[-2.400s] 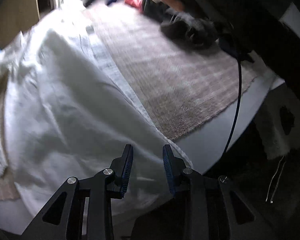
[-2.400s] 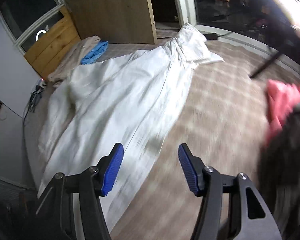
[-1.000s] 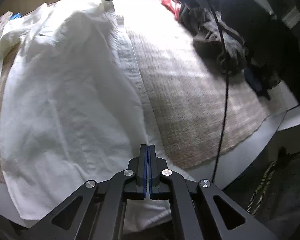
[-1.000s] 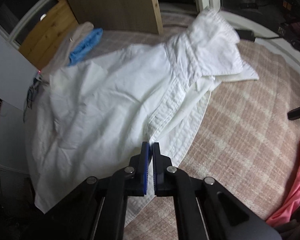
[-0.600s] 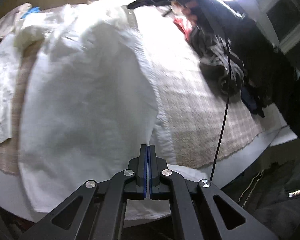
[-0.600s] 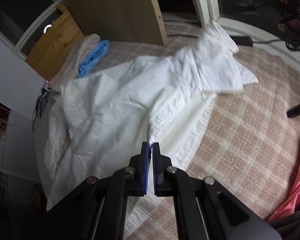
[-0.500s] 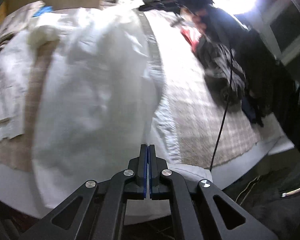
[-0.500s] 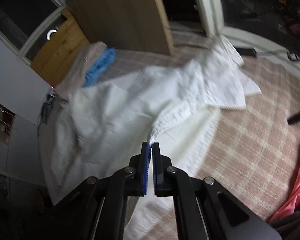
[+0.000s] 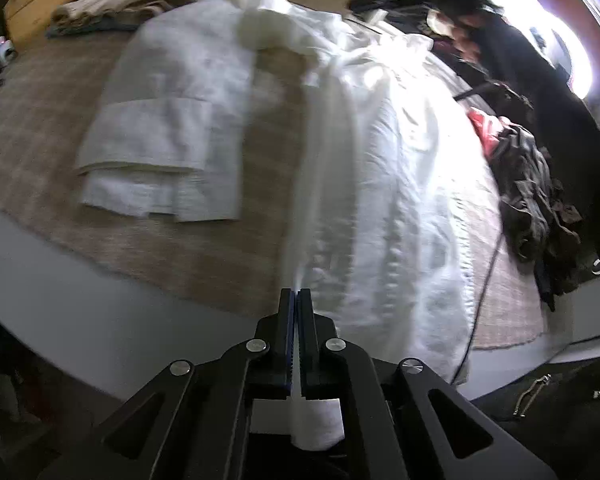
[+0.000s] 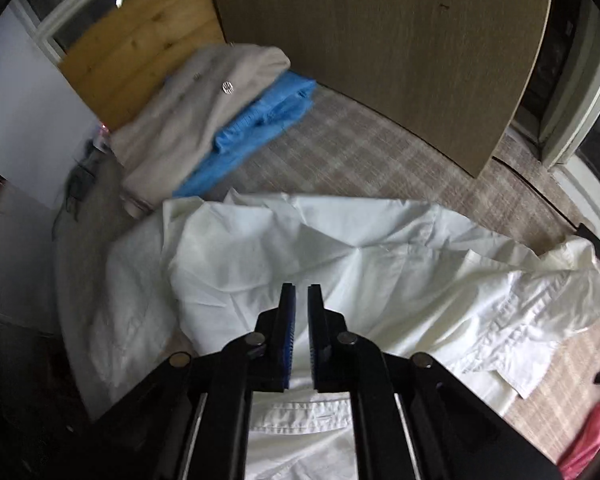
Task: Fold clothes
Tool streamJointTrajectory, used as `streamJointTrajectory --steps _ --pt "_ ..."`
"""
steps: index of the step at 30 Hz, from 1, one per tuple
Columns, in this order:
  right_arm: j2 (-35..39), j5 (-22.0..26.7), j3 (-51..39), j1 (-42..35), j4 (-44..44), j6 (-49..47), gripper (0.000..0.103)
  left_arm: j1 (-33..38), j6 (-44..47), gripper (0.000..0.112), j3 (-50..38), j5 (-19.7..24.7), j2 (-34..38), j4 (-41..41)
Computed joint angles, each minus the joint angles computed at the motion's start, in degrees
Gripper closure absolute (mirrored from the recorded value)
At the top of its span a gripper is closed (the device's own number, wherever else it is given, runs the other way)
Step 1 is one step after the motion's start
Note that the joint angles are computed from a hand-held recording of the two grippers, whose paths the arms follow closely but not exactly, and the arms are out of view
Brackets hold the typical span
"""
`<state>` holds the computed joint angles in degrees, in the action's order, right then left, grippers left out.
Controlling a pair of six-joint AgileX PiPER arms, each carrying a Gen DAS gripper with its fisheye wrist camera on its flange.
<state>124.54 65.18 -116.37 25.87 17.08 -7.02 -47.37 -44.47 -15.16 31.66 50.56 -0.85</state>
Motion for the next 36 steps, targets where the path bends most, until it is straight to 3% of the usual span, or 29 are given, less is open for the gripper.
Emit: streamJointTrajectory --steps 2,5,7,9,12,15,20,24,26,31,36 --pt "-5.1 -2.3 6.9 -1.4 1.2 -3.0 0.068 -3.1 -7.6 0.111 -0.9 4.5 -3.2 6.3" --pt "-15.6 -8.0 20.5 -6.2 0.0 -6.7 0.061 -13.5 -21.1 0.107 -4.5 11.7 -4.5 15.5" --pt "-20.1 -9.3 26.8 -10.6 -0.7 -7.3 0.059 -19.8 -24.3 0.107 -7.3 10.1 -0.7 17.2" --pt "-22.4 -8.0 32.4 -15.7 1.8 -10.5 0.059 -24.2 -24.9 0.098 -10.4 7.7 3.9 17.7" --pt "-24.0 -7.4 38.6 -19.1 3.0 -13.7 0.059 -29.5 -20.0 0.094 -16.6 -1.7 17.2 15.7" --pt "-26.4 -6.0 44.7 -22.5 6.8 -18.2 0.059 -33.0 -16.2 0.094 -22.8 -4.1 28.0 14.7" --pt "-37.2 -3.2 56.9 -27.1 11.2 -26.8 0.059 -36.8 -18.9 0.094 -23.9 -3.7 31.5 13.0" --pt "-46.9 -6.1 66.1 -26.6 11.1 -30.3 0.059 -41.1 -28.6 0.094 -19.3 -3.7 27.4 12.9" --pt "-47.4 -7.5 67.8 -25.6 11.5 -31.4 0.059 -43.1 -31.8 0.094 -18.5 -3.7 26.9 12.6" --pt "-40.6 -11.9 66.8 -23.9 13.4 -31.1 0.059 -45.2 -32.4 0.093 -25.8 -2.5 33.7 16.3" --pt "-34.9 -13.1 64.2 -23.6 14.9 -31.6 0.059 -44.0 -34.9 0.093 -30.2 1.9 40.2 18.5"
